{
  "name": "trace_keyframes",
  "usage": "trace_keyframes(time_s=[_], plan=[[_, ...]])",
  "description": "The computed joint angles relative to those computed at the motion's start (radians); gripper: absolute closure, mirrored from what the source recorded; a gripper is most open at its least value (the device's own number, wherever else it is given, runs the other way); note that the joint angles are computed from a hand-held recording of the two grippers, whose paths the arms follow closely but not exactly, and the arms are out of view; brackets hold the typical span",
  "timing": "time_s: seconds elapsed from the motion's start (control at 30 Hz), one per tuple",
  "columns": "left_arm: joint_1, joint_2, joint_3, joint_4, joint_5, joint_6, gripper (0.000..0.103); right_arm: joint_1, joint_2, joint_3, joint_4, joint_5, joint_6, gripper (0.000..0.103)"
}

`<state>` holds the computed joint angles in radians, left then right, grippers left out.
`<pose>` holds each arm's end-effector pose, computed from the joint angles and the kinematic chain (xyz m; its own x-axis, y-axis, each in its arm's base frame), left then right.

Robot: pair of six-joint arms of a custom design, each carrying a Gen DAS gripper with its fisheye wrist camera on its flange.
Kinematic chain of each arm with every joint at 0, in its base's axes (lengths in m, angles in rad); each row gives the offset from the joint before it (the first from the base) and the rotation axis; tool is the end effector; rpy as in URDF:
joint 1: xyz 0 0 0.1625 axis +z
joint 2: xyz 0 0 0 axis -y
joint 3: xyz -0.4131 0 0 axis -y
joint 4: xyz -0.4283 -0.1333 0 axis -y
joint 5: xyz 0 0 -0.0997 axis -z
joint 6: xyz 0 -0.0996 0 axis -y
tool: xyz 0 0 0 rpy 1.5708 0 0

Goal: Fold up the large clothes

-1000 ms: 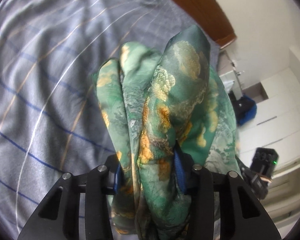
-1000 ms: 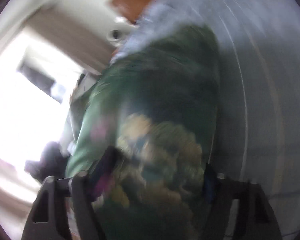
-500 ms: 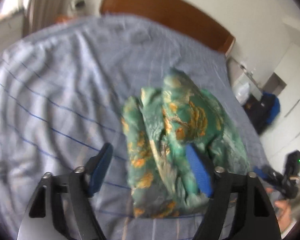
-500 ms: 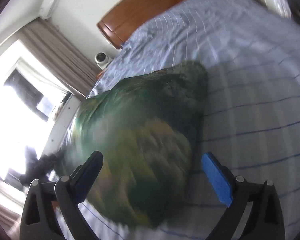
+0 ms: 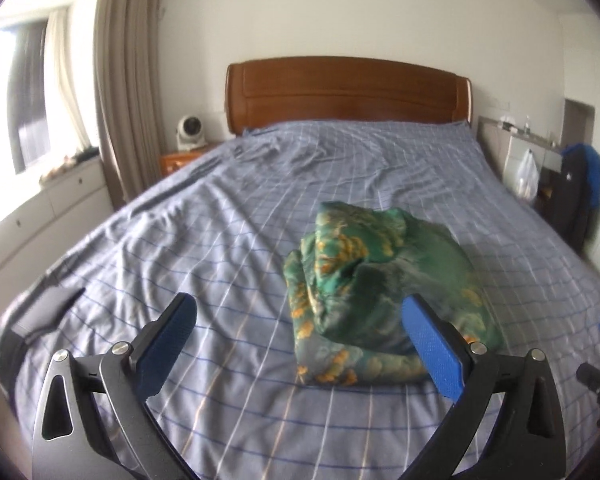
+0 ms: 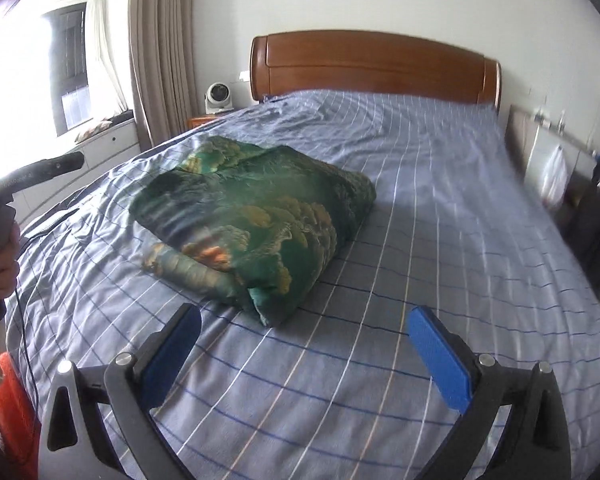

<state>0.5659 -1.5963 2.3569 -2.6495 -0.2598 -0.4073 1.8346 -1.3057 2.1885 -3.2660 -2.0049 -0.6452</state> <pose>-0.2166 -0.4095 0.2871 -0.6783 -0.1515 -0.7190 0.5805 0.4893 -0.6508 0.2224 -0.4727 0.2405 -0.6556 -0.3528 0.6677 -0.7179 0.5655 -0.4061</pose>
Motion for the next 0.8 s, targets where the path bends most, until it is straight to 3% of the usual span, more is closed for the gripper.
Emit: trace_keyframes(time_s=[0.07, 0.3, 0.5, 0.6, 0.7, 0.8], plan=[[-0.040, -0.017, 0.000, 0.160, 0.023, -0.118, 0.001, 0.015, -0.002, 0.016, -0.025, -0.019, -0.005, 0.001], [-0.106, -0.043, 0.001, 0.386, 0.047, -0.292, 0.001, 0.066, -0.039, 0.069, -0.098, -0.041, -0.016, 0.001], [-0.213, -0.127, 0.019, 0.868, 0.109, -0.711, 0.000, 0.119, -0.059, 0.132, -0.298, -0.052, -0.033, 0.001], [-0.292, -0.198, 0.076, 0.961, 0.089, -0.815, 0.000, 0.143, -0.083, 0.181, -0.402, -0.042, -0.002, 0.000], [-0.357, -0.248, 0.106, 1.059, 0.036, -0.895, 0.000, 0.152, -0.121, 0.227, -0.405, -0.042, 0.065, 0.000], [-0.400, -0.261, 0.100, 1.174, -0.019, -1.005, 0.000, 0.154, -0.138, 0.273, -0.430, -0.049, 0.077, 0.000]])
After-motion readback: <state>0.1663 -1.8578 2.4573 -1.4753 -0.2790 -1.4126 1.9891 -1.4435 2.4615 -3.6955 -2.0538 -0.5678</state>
